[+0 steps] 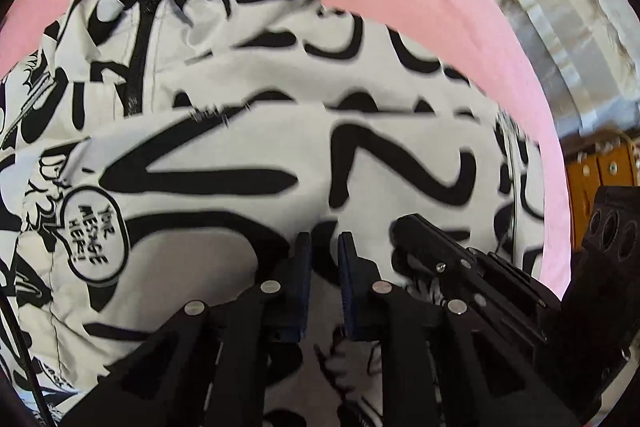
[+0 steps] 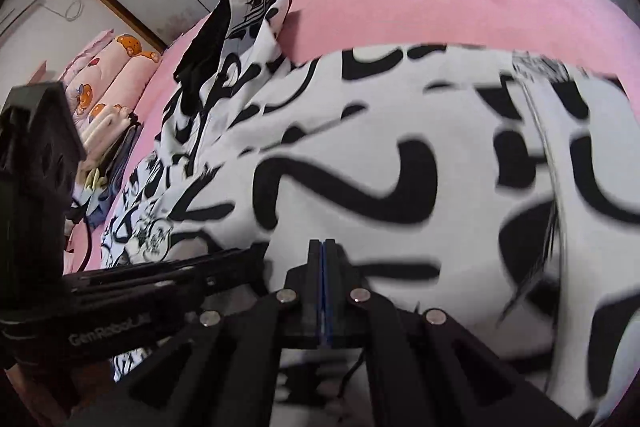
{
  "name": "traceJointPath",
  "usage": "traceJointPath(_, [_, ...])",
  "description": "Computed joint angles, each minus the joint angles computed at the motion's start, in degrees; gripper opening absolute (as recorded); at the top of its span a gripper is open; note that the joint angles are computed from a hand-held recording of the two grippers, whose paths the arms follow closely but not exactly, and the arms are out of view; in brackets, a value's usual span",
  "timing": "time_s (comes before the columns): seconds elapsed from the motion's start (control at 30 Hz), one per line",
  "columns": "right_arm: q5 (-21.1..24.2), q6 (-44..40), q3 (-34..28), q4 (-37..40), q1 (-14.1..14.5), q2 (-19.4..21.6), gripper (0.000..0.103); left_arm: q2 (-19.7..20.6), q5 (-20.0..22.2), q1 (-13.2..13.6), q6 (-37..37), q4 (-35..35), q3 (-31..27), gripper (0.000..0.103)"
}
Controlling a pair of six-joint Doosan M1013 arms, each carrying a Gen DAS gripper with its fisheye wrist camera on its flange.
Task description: Fold large clothes
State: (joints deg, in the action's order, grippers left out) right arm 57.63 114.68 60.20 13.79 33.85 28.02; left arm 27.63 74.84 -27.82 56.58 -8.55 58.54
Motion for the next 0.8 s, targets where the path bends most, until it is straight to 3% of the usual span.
traceJointPath(0.17, [1.73, 0.20, -2.93, -4.17, -0.38, 1.49, 0.000, -0.85, -1.05, -0.35, -5.05, 9.98, 0.48, 0.013])
traceJointPath(0.27, [2.44, 3.08, -3.00, -7.83, -0.90, 1.23, 0.000, -0.55, 1.90, -0.07, -7.14, 15.07, 0.38, 0.013])
traceJointPath(0.6, [-0.42, 15.14, 2.62, -16.81, -3.84, -3.00, 0.000, -6.40, -4.63, 4.85, -12.31, 12.04, 9.03, 0.012])
traceJointPath(0.7, [-1.78, 18.16, 4.91, -17.16, -5.01, -4.43, 0.000, -6.90, -5.60, 5.16, -11.57, 11.52, 9.86, 0.012])
traceJointPath(0.8, [0.74, 21.86, 5.38, -20.15, -5.63, -4.76, 0.000, -7.37, -6.78, 5.27, -10.53, 11.75, 10.85, 0.010])
